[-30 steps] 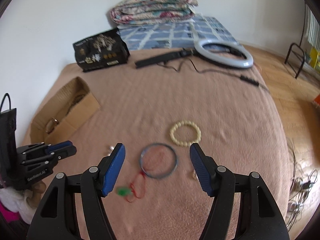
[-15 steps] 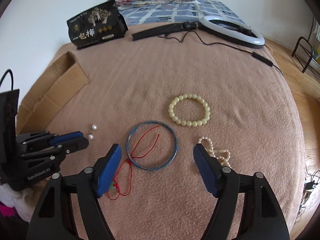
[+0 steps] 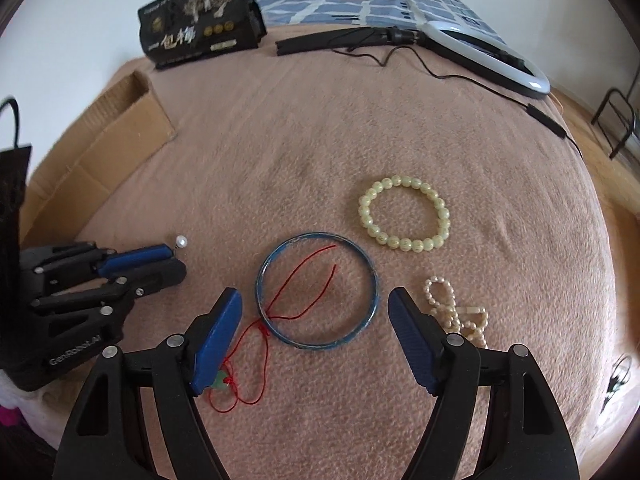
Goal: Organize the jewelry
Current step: 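Grasp the blue bangle with the right gripper while the left gripper grasps the pearl earrings, then carry the bangle and earrings to the box and open both grippers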
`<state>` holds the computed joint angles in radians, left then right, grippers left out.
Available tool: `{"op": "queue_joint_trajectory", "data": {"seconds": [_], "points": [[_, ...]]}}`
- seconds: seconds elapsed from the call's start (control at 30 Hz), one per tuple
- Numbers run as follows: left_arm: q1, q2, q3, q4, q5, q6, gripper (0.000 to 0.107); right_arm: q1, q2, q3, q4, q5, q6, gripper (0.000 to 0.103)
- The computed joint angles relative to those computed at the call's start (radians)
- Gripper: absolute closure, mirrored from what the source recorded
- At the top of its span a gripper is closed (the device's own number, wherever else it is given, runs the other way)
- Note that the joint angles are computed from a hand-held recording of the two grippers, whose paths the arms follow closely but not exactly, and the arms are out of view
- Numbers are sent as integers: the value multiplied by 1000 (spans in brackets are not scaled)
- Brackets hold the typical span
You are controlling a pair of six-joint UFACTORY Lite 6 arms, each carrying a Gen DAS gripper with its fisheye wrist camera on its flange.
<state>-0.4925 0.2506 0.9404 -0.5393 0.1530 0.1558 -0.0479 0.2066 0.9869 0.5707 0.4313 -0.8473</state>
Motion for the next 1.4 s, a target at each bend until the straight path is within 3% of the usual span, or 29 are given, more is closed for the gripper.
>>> {"op": "queue_joint_trajectory", "data": {"seconds": [0.07,0.17,0.6,0.67,1.13,1.4], "points": [[-9,-7,-8,94,-9,-88,98,9,19,6,-21,-10,18,27],[-1,-10,-17,4,-10,5,98,18,53,26,-55,-22,66,26],[1,-25,-26,6,-3,10,98,44,71,10,-85,-88,50,23],[3,-29,-30,5,-2,14,98,42,65,7,-78,-83,44,31],[28,-125,-74,19,25,2,98,8,4,15,7,-22,-14,31],[70,-250,-108,76,89,-43,98,19,-74,-2,45,-7,-29,31]]}}
